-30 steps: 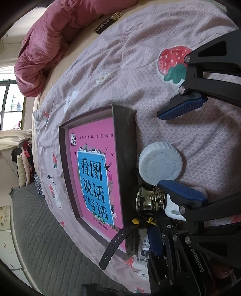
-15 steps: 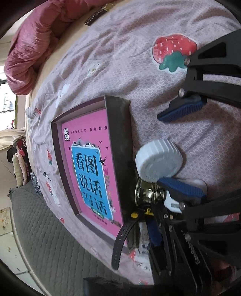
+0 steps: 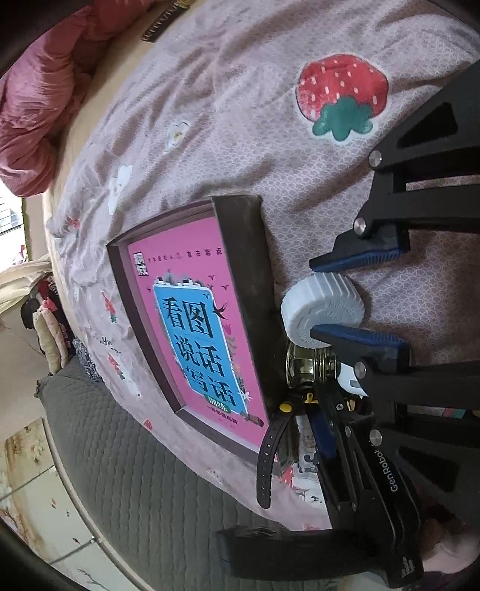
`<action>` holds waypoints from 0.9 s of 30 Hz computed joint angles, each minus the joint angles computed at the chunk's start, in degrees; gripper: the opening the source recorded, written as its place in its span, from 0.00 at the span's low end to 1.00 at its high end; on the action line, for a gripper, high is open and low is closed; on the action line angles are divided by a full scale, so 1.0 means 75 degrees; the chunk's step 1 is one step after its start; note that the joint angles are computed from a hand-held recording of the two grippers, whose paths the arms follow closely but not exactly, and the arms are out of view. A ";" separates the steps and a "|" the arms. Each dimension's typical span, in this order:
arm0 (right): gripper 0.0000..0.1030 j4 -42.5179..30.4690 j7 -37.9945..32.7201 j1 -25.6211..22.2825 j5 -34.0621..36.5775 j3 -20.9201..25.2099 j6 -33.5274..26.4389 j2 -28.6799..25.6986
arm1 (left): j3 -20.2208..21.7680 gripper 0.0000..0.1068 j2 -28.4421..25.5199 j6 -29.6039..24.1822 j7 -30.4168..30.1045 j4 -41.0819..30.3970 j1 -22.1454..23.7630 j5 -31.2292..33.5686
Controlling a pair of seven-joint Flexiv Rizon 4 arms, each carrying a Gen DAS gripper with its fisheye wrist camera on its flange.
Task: Organize rigid objects
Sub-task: 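Close left gripper on the yellow watch while right gripper grasps the white lid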
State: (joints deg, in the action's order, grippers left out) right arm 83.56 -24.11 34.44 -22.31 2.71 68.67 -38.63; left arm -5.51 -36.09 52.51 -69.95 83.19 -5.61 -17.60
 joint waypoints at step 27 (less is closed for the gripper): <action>0.20 0.0210 0.0103 0.0211 -0.0477 -0.0561 0.1113 0.0083 | -0.0368 0.34 0.0010 0.0662 0.0207 0.0252 0.0228 -0.0487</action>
